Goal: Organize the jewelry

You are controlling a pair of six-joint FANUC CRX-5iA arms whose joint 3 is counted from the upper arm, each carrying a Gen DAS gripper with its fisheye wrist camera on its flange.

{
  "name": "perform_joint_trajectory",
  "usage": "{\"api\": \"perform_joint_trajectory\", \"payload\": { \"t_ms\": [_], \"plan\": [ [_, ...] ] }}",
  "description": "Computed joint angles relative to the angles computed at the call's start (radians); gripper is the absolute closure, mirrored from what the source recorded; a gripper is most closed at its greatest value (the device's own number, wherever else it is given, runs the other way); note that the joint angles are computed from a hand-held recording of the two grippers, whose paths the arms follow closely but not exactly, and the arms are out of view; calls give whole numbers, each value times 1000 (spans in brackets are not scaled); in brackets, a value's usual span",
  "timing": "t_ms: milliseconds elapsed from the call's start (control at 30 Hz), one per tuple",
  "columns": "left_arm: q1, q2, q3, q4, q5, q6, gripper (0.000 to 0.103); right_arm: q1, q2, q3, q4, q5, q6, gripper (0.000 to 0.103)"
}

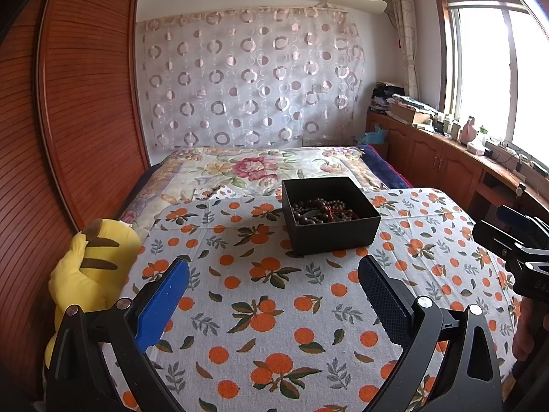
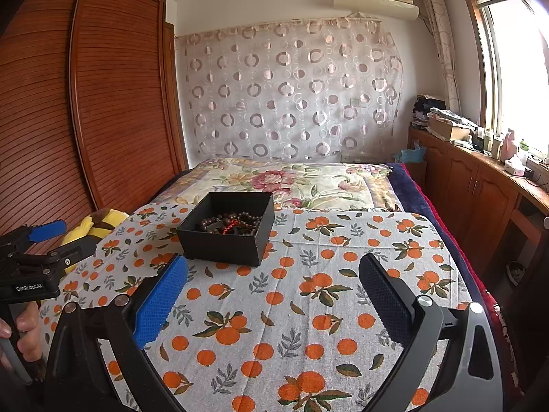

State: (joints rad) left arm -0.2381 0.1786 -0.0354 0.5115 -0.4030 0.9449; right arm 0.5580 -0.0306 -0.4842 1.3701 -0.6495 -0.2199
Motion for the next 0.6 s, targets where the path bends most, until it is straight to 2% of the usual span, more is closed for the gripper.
{"api": "perform_joint_trajectory", "payload": {
  "t_ms": [600],
  "plan": [
    [-9, -3, 8, -4, 5, 8, 8, 0, -3, -1, -1, 1, 1, 2]
  ]
}}
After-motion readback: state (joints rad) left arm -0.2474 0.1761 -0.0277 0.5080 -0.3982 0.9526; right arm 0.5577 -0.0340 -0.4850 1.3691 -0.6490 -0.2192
